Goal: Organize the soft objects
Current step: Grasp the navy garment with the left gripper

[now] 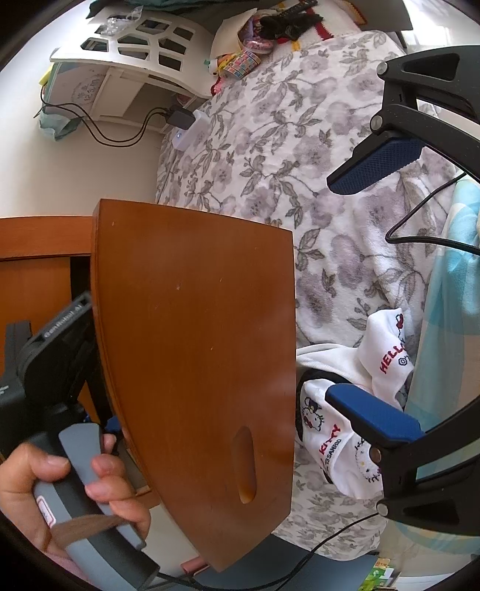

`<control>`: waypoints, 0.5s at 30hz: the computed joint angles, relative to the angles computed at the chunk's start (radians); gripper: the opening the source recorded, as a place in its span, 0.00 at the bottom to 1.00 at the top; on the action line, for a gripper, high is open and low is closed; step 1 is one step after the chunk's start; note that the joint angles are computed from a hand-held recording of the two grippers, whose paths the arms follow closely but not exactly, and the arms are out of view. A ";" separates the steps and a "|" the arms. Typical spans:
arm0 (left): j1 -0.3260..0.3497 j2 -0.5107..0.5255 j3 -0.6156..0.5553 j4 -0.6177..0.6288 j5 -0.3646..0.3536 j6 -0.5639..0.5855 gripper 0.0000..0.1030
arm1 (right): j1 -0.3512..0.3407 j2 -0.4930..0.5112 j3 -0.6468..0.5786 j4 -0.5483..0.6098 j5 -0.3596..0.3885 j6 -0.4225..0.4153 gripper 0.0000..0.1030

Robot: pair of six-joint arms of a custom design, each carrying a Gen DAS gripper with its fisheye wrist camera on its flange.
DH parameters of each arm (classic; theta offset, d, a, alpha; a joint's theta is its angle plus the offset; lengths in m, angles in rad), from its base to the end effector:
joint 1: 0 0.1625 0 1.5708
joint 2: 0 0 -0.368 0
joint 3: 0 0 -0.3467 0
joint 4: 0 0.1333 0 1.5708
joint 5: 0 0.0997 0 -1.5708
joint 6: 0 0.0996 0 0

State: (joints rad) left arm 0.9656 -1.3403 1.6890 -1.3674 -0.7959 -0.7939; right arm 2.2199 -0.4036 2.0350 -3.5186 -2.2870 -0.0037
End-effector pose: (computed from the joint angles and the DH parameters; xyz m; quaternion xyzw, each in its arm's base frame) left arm -0.0933 -0.4917 0.2894 0.0186 0.8966 -0.0410 0.4406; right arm 0.3174 -0.3059 -0.0794 0.2442 -0.8937 0.2497 0.2815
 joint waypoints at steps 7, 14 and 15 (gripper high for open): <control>0.028 -0.026 0.002 -0.018 -0.009 0.018 0.81 | -0.001 0.000 0.001 -0.001 0.000 -0.001 1.00; 0.042 -0.078 0.020 -0.071 -0.029 0.050 0.76 | 0.002 0.001 0.001 -0.003 -0.007 -0.004 1.00; 0.041 -0.084 0.023 -0.073 -0.032 0.053 0.75 | 0.003 0.001 0.000 -0.002 -0.008 -0.005 1.00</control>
